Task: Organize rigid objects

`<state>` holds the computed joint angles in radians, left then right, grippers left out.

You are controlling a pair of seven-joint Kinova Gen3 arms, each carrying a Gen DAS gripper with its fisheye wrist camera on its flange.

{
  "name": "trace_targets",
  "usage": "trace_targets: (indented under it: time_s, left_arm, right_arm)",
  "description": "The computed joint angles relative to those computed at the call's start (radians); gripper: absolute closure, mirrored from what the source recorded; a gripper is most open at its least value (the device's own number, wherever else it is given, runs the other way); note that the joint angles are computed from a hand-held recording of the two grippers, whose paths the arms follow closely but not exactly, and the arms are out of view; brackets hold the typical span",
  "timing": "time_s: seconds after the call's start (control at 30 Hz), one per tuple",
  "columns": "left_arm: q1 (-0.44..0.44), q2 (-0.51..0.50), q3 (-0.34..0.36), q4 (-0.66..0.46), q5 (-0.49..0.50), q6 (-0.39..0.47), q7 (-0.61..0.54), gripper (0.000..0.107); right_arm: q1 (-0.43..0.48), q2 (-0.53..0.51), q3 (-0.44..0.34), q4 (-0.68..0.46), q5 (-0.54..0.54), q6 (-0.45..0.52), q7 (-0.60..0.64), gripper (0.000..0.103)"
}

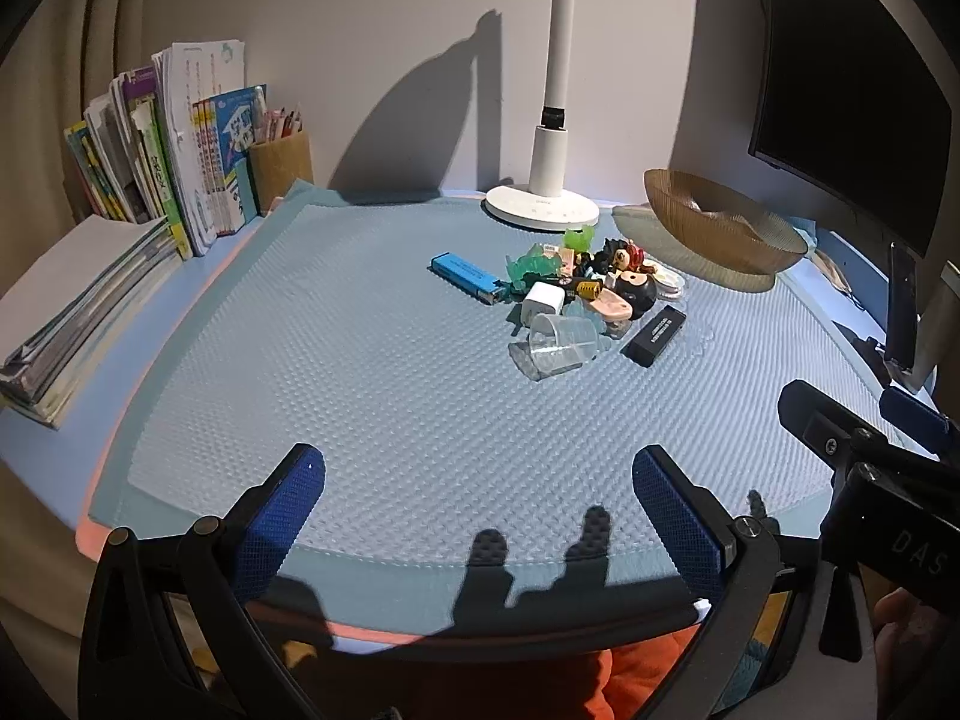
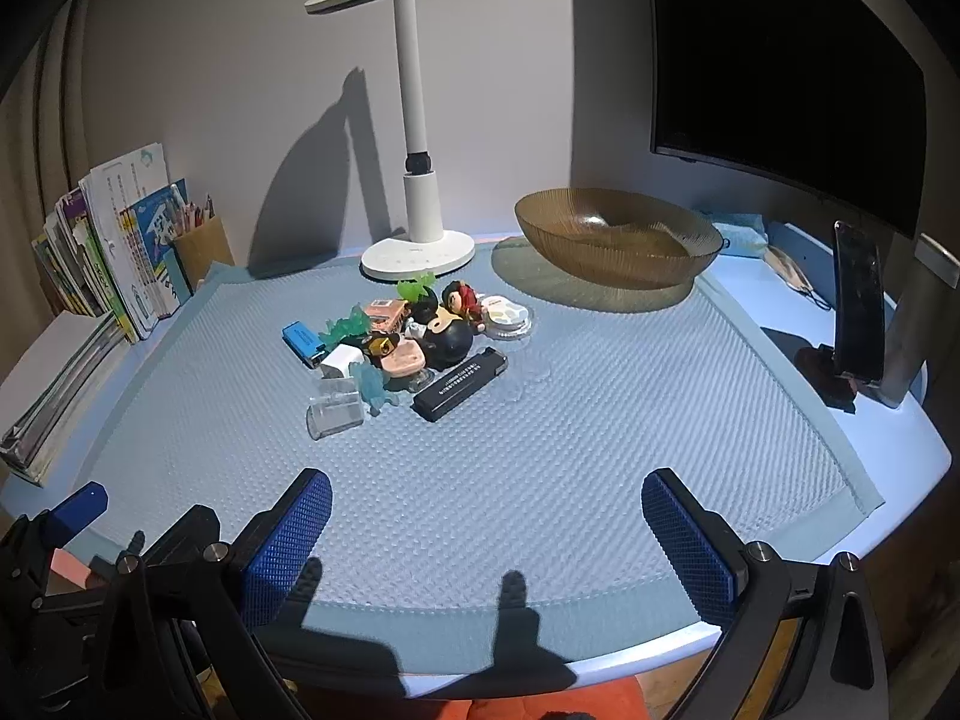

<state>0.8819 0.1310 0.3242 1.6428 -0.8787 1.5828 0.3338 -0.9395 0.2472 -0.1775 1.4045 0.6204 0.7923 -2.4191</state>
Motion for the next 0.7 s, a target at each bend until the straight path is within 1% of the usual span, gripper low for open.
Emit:
trace_targets:
  time_s: [0.7]
  left_arm:
    - [0.001, 0.006, -0.007, -0.002, 0.007, -0.021, -0.018, 0.005]
  right_arm:
    - [0.009, 0.019, 0.003, -0.02, -0.056, 0.013, 0.039, 0.0]
